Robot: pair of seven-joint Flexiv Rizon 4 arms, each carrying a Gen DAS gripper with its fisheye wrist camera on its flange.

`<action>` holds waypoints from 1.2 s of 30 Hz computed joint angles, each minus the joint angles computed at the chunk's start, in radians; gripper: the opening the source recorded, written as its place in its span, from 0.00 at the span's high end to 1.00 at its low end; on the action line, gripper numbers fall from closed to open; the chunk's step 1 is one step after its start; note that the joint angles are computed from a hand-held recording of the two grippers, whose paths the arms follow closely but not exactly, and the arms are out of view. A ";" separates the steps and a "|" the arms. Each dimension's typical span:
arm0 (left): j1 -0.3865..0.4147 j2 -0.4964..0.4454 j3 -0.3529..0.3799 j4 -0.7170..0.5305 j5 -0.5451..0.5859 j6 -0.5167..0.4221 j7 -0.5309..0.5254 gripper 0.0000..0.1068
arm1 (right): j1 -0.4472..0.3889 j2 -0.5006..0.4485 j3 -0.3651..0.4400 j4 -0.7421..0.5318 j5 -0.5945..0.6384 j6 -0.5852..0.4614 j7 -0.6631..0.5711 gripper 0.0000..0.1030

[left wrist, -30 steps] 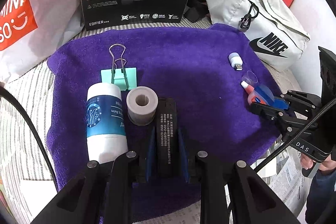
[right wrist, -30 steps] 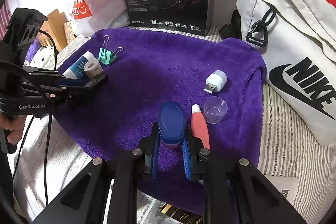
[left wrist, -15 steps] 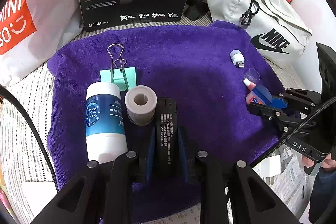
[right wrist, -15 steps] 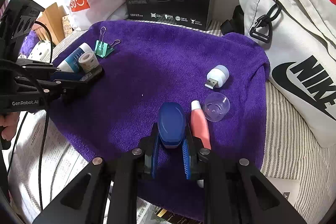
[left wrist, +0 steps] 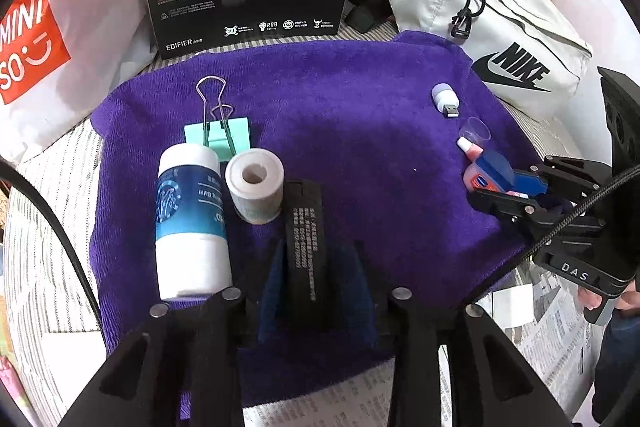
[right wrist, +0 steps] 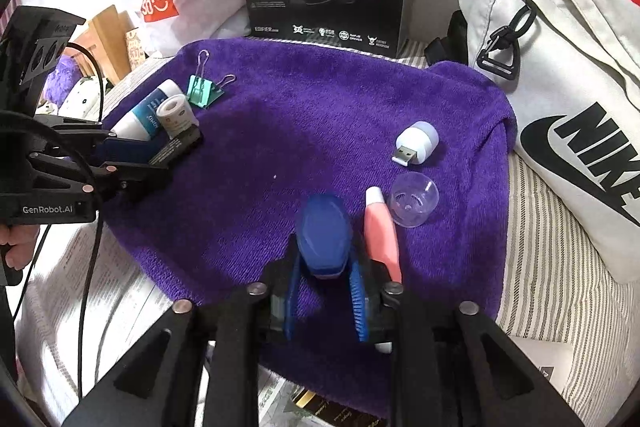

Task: Organize rigid objects
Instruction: 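Release the black case beside the tape roll with left while right releases the blue bottle, then grasp the white charger with left gripper while right moves toward the dark bottle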

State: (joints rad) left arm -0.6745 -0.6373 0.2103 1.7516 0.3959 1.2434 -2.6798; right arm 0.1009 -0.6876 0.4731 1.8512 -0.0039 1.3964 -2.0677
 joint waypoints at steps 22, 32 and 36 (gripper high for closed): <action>-0.086 0.083 -0.027 -0.058 0.175 -0.142 -0.181 0.59 | -0.132 0.172 0.065 0.147 0.125 0.050 -0.026 0.60; -0.083 0.013 -0.106 -0.168 0.184 -0.158 -0.152 0.57 | -0.234 0.258 0.062 0.232 0.227 0.074 -0.078 0.59; -0.086 -0.039 -0.118 -0.213 0.140 -0.140 -0.107 0.57 | -0.265 0.274 0.055 0.255 0.264 0.079 -0.103 0.59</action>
